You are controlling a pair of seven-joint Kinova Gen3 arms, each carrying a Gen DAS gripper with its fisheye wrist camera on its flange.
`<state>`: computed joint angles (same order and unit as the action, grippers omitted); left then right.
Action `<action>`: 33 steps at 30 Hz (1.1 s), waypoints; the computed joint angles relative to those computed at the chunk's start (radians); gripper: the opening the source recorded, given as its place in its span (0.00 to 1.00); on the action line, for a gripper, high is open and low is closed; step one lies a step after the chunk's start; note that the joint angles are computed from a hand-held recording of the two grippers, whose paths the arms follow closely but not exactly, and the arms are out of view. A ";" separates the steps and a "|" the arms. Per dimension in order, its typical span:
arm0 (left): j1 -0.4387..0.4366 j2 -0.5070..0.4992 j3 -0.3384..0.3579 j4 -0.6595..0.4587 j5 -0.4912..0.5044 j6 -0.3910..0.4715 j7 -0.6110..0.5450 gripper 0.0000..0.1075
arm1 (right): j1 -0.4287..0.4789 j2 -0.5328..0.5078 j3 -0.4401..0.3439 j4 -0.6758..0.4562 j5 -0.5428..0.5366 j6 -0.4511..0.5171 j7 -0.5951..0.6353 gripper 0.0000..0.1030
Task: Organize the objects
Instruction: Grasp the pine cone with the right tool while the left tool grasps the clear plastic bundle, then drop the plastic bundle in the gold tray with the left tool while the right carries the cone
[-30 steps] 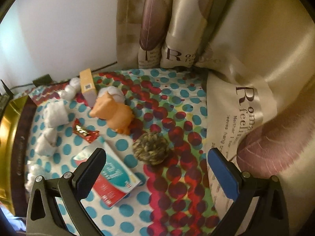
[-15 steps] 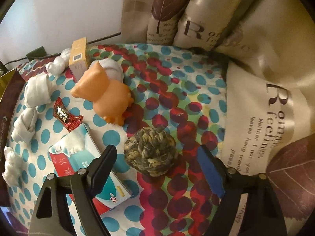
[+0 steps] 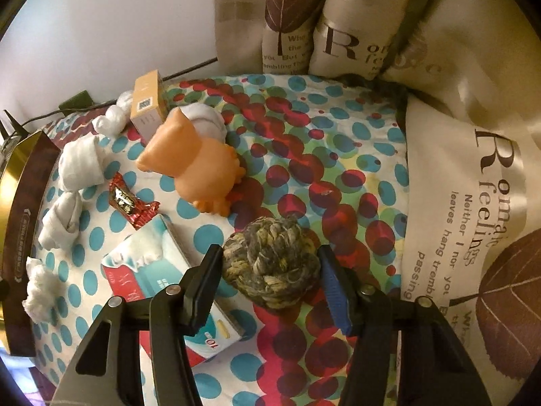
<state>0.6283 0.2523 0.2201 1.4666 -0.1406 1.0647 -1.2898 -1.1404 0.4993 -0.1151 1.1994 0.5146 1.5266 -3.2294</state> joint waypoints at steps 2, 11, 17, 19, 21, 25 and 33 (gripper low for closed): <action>-0.002 0.021 0.002 -0.004 0.015 0.008 -0.001 0.78 | -0.003 0.002 -0.001 -0.009 0.006 -0.002 0.005 0.52; -0.019 0.059 -0.002 0.016 0.062 -0.011 -0.027 0.51 | -0.030 -0.011 0.000 -0.021 0.033 0.019 0.017 0.52; -0.048 0.060 -0.008 0.023 0.121 -0.014 -0.047 0.32 | -0.041 -0.008 0.001 -0.040 0.056 0.045 0.024 0.52; -0.049 0.051 -0.006 0.026 0.121 -0.018 -0.052 0.31 | -0.044 -0.006 0.002 -0.046 0.059 0.048 0.024 0.52; -0.040 0.039 -0.006 0.024 0.108 -0.020 -0.049 0.31 | -0.047 -0.003 0.002 -0.052 0.061 0.050 0.024 0.52; -0.010 0.018 -0.005 0.006 0.052 -0.017 -0.026 0.31 | -0.058 0.007 0.007 -0.075 0.072 0.066 0.033 0.52; -0.042 -0.062 -0.016 -0.011 0.025 -0.021 0.017 0.31 | -0.083 0.026 0.027 -0.149 0.110 0.109 0.075 0.52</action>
